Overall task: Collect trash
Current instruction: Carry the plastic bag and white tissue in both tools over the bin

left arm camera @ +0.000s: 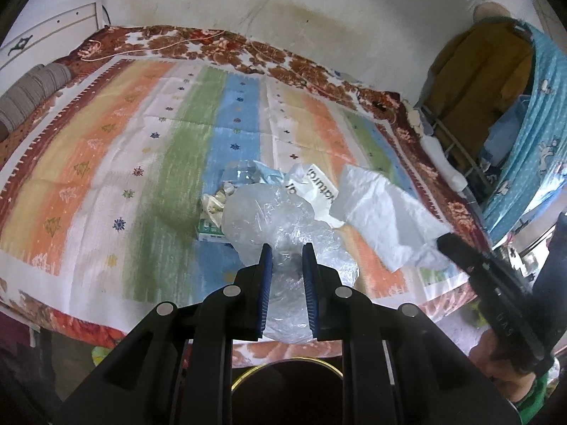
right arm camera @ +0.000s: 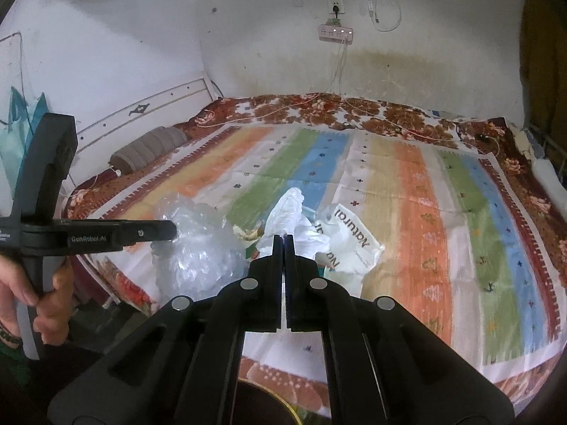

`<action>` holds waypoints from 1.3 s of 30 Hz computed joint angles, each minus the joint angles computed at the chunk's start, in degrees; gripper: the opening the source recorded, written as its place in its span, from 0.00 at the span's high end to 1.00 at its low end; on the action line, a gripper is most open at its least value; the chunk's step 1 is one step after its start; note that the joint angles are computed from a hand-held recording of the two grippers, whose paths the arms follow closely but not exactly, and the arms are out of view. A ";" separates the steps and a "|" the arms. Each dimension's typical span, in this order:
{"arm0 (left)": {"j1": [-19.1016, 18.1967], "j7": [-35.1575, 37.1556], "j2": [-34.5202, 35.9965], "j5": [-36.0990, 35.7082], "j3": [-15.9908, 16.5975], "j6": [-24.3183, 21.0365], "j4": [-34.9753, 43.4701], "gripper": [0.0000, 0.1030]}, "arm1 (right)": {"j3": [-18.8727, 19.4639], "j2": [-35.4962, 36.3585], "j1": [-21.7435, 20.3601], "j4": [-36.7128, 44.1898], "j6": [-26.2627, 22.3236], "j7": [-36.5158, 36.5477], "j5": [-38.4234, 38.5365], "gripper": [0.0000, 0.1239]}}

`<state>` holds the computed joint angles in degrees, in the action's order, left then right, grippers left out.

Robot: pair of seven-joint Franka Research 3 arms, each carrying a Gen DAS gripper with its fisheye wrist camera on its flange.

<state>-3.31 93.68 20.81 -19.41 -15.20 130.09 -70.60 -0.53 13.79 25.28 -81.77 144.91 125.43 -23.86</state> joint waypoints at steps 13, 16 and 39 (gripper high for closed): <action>0.43 5.72 -11.86 -8.39 1.25 6.56 -16.79 0.84 | 2.70 -8.05 -0.17 -11.33 3.05 6.07 -5.65 1.00; -0.13 7.05 -13.68 -9.52 1.81 7.66 -19.08 0.84 | 3.54 -10.26 -0.42 -13.86 4.00 9.61 -9.33 1.00; -5.37 12.74 -26.12 -17.77 6.85 13.13 -35.71 0.84 | 12.29 -22.61 -7.02 -30.23 5.24 17.57 -7.82 1.00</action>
